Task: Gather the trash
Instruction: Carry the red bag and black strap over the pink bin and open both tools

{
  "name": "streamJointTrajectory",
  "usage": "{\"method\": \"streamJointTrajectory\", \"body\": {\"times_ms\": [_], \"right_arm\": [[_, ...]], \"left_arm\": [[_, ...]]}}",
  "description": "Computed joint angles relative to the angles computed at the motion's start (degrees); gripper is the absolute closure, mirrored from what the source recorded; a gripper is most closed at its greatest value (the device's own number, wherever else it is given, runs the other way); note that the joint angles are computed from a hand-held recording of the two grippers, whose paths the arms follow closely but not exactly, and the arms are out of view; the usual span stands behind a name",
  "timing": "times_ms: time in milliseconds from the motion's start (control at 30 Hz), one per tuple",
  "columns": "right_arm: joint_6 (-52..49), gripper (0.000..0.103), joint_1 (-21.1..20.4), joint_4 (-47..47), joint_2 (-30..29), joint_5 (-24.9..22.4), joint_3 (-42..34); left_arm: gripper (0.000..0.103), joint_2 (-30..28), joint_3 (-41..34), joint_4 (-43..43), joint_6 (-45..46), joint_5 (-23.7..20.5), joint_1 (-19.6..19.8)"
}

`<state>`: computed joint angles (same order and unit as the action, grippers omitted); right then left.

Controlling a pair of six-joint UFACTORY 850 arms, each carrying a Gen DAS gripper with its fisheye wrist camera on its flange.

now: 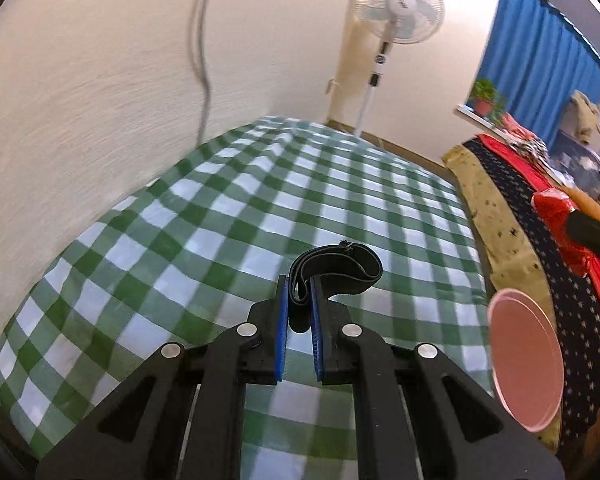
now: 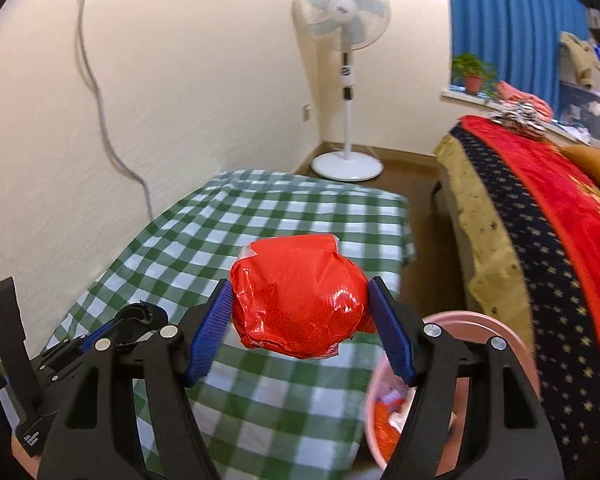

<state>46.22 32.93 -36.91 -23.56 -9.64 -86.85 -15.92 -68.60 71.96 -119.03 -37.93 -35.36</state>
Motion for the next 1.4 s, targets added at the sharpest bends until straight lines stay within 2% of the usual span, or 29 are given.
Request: {"method": "streamJointTrajectory", "body": {"times_ms": [100, 200, 467, 900, 1400], "right_arm": [[14.80, 0.035, -0.84, -14.24, 2.91, -0.50, 3.71], [25.19, 0.035, -1.71, -23.51, 5.08, -1.27, 6.51], [45.34, 0.035, -4.55, -40.03, 8.99, -4.78, 12.86], [55.34, 0.034, -8.71, -44.48, 9.54, -6.25, 16.26], [53.02, 0.034, -9.47, -40.36, 7.42, -7.63, 15.01]], "left_arm": [[0.093, -0.61, -0.86, 0.89, 0.89, 0.56, -0.86], [0.093, -1.58, -2.13, 1.95, 1.64, 1.31, -1.73], [0.093, -4.02, -5.08, 7.39, 1.12, 4.45, -4.01], [0.093, -9.22, -10.89, 12.34, 1.49, 10.11, -5.83], [0.093, -15.29, -17.48, 10.21, 5.27, 15.24, -5.70]]}}
